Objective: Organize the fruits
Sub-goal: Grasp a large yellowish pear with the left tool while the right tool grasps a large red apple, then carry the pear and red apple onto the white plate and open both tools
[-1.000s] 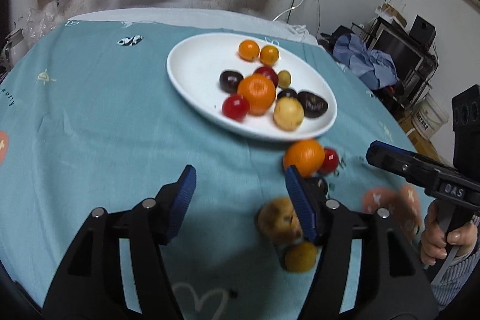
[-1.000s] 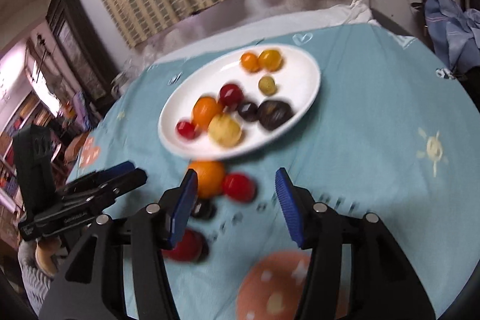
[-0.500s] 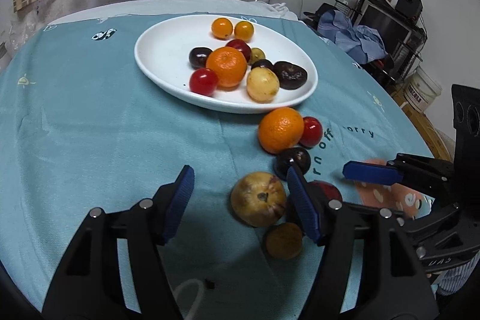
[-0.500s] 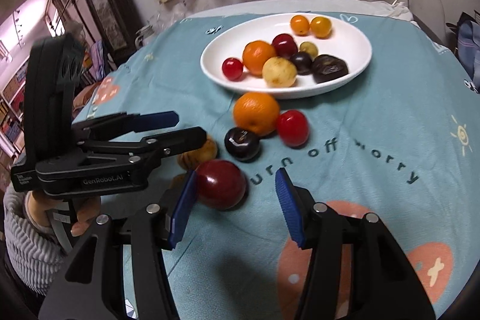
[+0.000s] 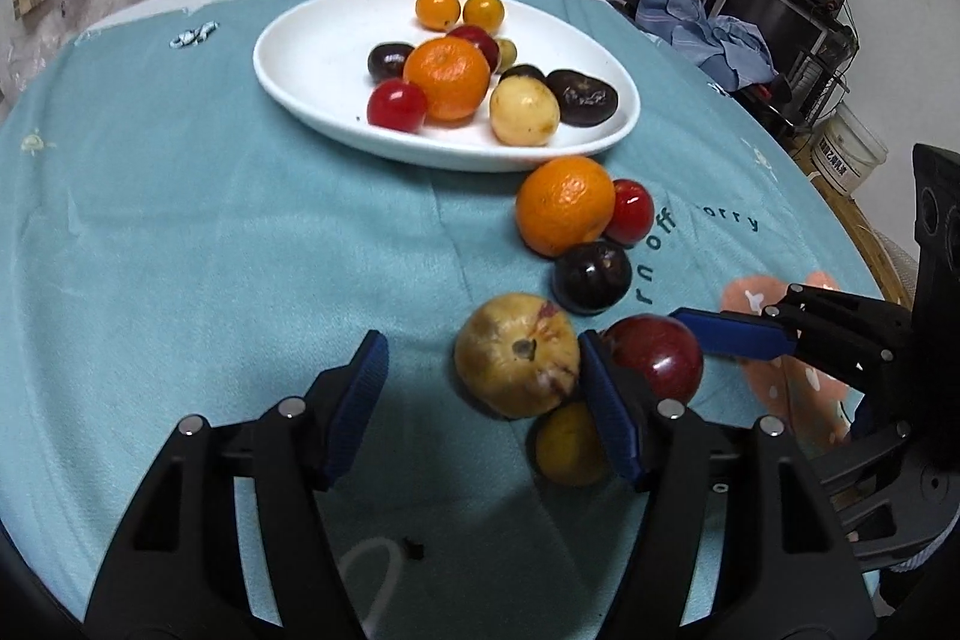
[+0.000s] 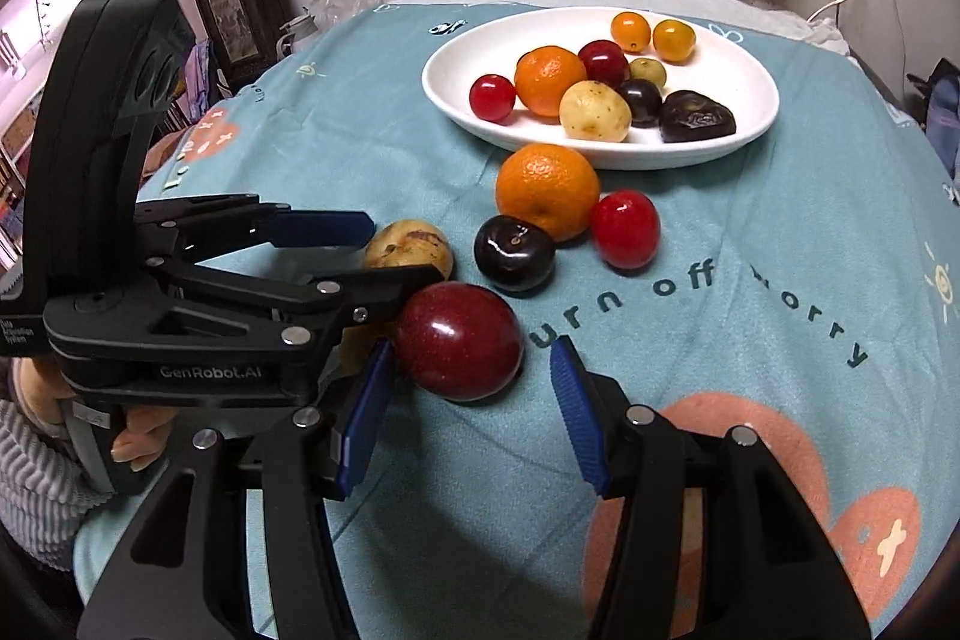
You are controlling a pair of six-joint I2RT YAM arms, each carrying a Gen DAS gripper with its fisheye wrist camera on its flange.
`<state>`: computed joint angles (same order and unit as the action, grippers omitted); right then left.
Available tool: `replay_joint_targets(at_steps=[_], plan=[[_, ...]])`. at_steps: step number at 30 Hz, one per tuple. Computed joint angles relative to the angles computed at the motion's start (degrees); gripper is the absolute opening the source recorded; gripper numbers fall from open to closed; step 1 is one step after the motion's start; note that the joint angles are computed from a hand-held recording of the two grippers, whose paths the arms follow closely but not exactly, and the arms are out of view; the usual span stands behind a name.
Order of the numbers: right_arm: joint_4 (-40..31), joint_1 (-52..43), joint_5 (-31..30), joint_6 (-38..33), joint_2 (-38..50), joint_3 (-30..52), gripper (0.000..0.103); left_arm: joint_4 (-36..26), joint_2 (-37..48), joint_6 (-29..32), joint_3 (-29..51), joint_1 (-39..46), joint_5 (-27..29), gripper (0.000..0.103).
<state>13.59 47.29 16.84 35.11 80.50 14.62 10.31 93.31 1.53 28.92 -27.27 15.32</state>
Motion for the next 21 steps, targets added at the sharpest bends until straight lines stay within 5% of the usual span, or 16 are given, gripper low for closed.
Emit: replay_joint_targets(at_steps=[9, 13, 21], plan=[[2.67, 0.76, 0.55, -0.95, 0.40, -0.92, 0.043, 1.79, 0.63, -0.21, -0.25, -0.13, 0.55, 0.063], [2.53, 0.59, 0.16, -1.10, 0.03, -1.04, 0.042, 0.25, 0.54, 1.08, 0.27, -0.13, 3.49, 0.042], [1.59, 0.26, 0.20, -0.77, -1.21, -1.33, 0.042, 1.71, -0.39, 0.81, -0.60, -1.37, 0.75, 0.040]])
